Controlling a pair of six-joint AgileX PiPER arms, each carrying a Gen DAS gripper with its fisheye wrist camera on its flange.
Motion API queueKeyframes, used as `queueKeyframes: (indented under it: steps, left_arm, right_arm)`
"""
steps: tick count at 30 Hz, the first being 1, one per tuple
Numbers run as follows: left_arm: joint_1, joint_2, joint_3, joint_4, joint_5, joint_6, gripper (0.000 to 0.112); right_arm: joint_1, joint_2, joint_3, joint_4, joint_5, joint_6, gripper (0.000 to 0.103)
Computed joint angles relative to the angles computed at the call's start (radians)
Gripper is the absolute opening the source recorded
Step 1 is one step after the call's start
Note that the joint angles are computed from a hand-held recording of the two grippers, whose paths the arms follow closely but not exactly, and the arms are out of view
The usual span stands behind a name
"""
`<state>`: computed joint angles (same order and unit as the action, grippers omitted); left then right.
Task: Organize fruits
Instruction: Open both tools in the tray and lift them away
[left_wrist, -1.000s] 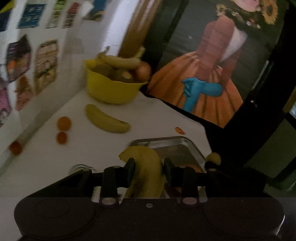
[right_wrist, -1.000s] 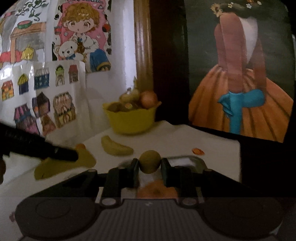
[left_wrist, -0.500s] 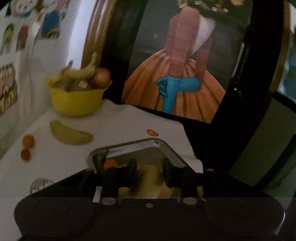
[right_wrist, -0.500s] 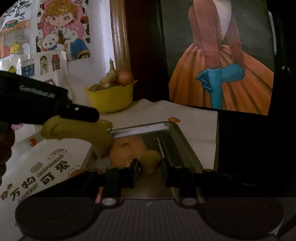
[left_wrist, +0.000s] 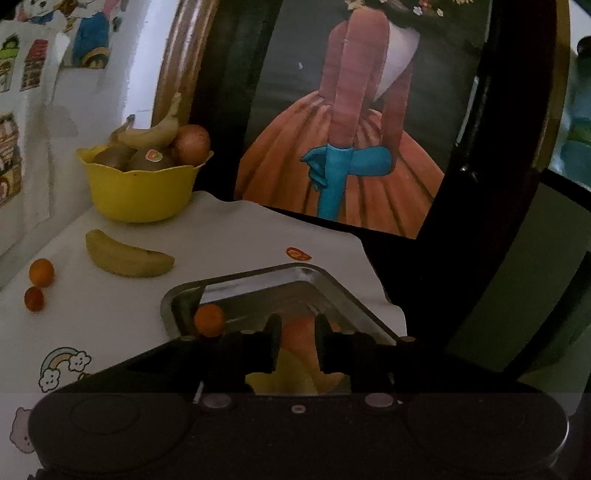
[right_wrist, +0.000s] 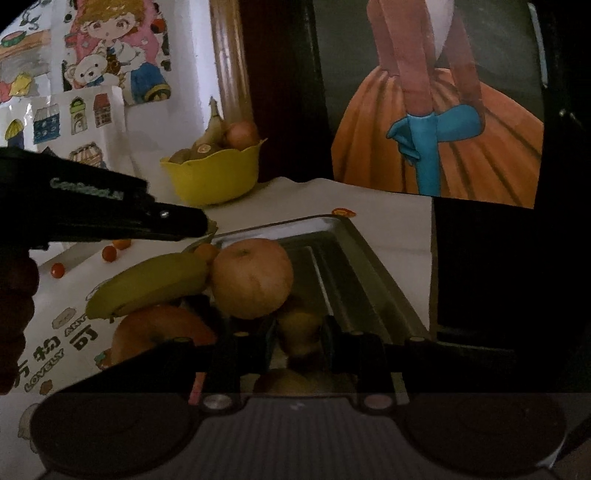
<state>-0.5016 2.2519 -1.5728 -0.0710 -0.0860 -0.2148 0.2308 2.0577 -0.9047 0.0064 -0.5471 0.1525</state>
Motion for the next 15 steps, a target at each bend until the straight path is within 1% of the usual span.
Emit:
queueKeyframes:
  steps: [1,2,3,5,6,7,8,10,11,12,13,14,15]
  left_arm:
    - [0.001,-0.005,0.009,0.006,-0.005,-0.008,0.027]
    - [0.003,-0.011,0.020,-0.004,-0.012,0.000,0.029]
    - [0.001,-0.017,0.028,-0.031,-0.018,0.024,0.033]
    - [0.002,-0.030,0.047,-0.036,-0.032,0.025,0.040]
    - [0.000,-0.040,0.061,-0.057,-0.042,0.044,0.045]
    - [-0.001,-0.050,0.075,-0.081,-0.053,0.066,0.048]
    - [-0.003,-0.061,0.089,-0.109,-0.066,0.093,0.054]
    - [-0.007,-0.086,0.123,-0.166,-0.094,0.150,0.064]
    - [-0.010,-0.102,0.145,-0.196,-0.113,0.181,0.067]
    - [-0.013,-0.118,0.164,-0.221,-0.128,0.205,0.074]
    - [-0.015,-0.134,0.186,-0.236,-0.147,0.218,0.080]
    - [-0.016,-0.155,0.214,-0.229,-0.169,0.210,0.082]
    - [-0.016,-0.173,0.239,-0.220,-0.186,0.199,0.087]
  right_arm:
    - [-0.001,-0.001,0.005,0.002,-0.008,0.005,0.037]
    - [-0.001,-0.003,0.011,0.007,-0.016,0.006,0.038]
    - [0.000,-0.006,0.013,0.010,-0.019,0.006,0.040]
    - [0.003,-0.015,0.023,0.024,-0.026,-0.002,0.046]
    - [0.007,-0.022,0.031,0.038,-0.035,-0.011,0.051]
    - [0.008,-0.029,0.037,0.044,-0.040,-0.014,0.055]
    - [0.012,-0.037,0.045,0.054,-0.046,-0.021,0.056]
    - [0.022,-0.058,0.063,0.077,-0.059,-0.035,0.063]
    - [0.027,-0.070,0.073,0.090,-0.066,-0.043,0.066]
    - [0.034,-0.082,0.083,0.105,-0.073,-0.053,0.071]
    - [0.041,-0.095,0.093,0.122,-0.078,-0.067,0.076]
    - [0.050,-0.108,0.102,0.140,-0.084,-0.081,0.078]
    - [0.059,-0.122,0.113,0.158,-0.088,-0.096,0.082]
